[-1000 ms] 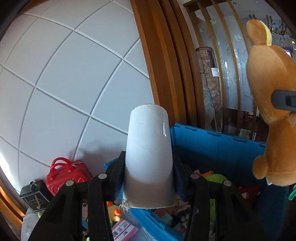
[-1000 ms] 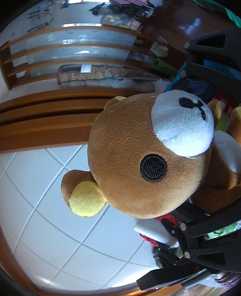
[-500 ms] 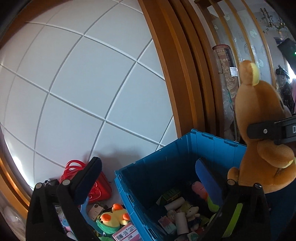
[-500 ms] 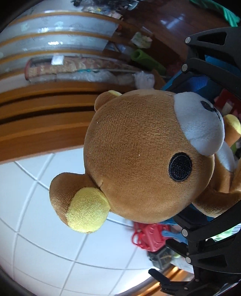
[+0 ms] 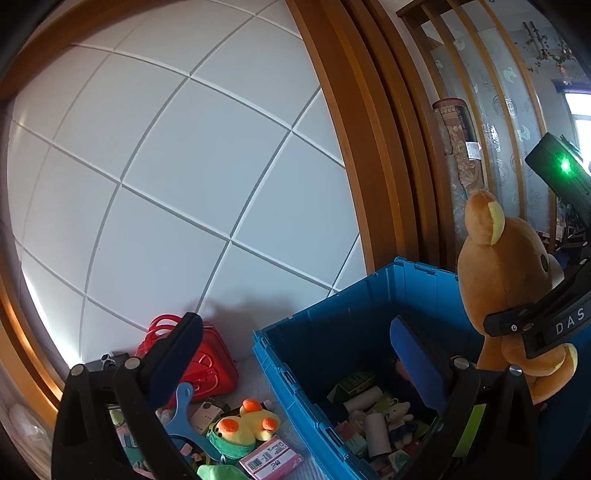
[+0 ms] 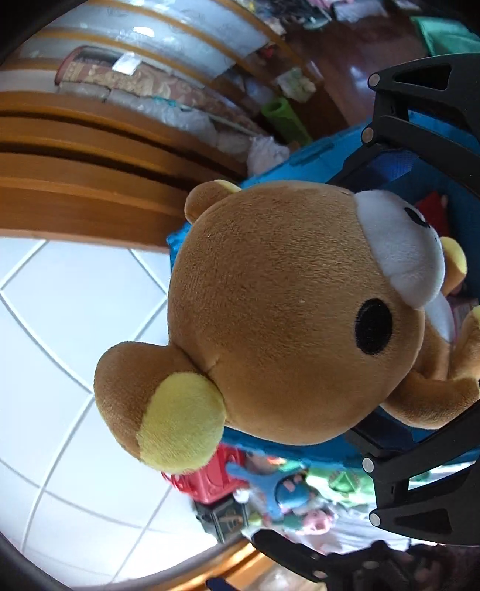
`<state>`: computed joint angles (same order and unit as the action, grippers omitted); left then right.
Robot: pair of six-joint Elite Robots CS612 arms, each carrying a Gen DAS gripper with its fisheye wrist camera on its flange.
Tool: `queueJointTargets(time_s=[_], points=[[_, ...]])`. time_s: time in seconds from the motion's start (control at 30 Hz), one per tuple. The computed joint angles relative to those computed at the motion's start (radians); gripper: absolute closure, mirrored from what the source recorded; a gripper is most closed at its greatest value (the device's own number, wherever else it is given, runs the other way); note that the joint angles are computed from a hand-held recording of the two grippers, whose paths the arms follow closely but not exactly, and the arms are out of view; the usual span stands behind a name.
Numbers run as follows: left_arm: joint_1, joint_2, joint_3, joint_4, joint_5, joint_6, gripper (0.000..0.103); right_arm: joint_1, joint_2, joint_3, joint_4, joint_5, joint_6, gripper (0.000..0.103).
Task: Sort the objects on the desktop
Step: 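Carry the paper roll and teddy bear over the blue bin and release both, then move both open tools back over the pile on the bed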
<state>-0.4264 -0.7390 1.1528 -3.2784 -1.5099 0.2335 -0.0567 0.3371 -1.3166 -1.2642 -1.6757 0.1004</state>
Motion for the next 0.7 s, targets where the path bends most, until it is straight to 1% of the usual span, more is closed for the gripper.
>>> queueJointTargets(time_s=[0.03, 0.07, 0.1, 0.13, 0.17, 0.2, 0.23, 0.27, 0.33, 0.4, 0.47, 0.53, 0.6, 0.7], points=[[0.001, 0.000, 0.001, 0.000, -0.001, -0.011, 0.000, -0.004, -0.008, 0.012, 0.010, 0.011, 0.005, 0.001], [0.003, 0.000, 0.002, 0.006, -0.005, -0.024, 0.000, -0.006, -0.010, 0.020, -0.003, 0.015, 0.034, 0.001], [0.004, -0.002, 0.003, 0.020, -0.011, -0.032, 0.000, -0.010, 0.001, 0.018, -0.056, 0.026, 0.067, 0.000], [0.006, -0.004, 0.007, 0.031, -0.018, -0.032, 0.000, -0.017, -0.003, 0.031, -0.068, 0.048, 0.117, 0.000], [0.007, -0.007, 0.015, 0.025, -0.019, -0.024, 0.000, -0.020, -0.014, 0.052, -0.038, 0.062, 0.147, 0.000], [0.008, -0.010, 0.026, 0.007, -0.014, -0.014, 0.000, -0.023, -0.032, 0.080, 0.034, 0.085, 0.144, 0.000], [0.010, -0.012, 0.036, -0.010, -0.013, -0.003, 0.000, -0.026, -0.034, 0.081, 0.089, 0.116, 0.122, 0.001], [0.012, -0.016, 0.046, -0.024, -0.012, 0.006, 0.000, -0.027, -0.020, 0.052, 0.105, 0.128, 0.094, 0.001], [0.018, -0.022, 0.059, -0.039, -0.007, 0.004, 0.000, -0.024, 0.004, -0.013, 0.146, 0.094, 0.062, 0.001], [0.025, -0.029, 0.069, -0.040, -0.019, -0.011, 0.000, -0.033, 0.025, -0.080, 0.161, 0.115, 0.084, 0.000], [0.029, -0.035, 0.081, -0.049, -0.008, -0.022, 0.000, -0.040, 0.047, -0.143, 0.124, 0.130, 0.129, 0.000], [0.033, -0.040, 0.094, -0.061, 0.004, -0.037, 0.000, -0.033, 0.070, -0.197, 0.044, 0.095, 0.152, 0.000], [0.038, -0.045, 0.107, -0.074, 0.010, -0.052, 0.000, -0.018, 0.099, -0.245, -0.066, 0.049, 0.160, 0.000], [0.048, -0.049, 0.123, -0.084, 0.022, -0.064, 0.000, 0.015, 0.137, -0.302, -0.185, 0.009, 0.169, 0.000]])
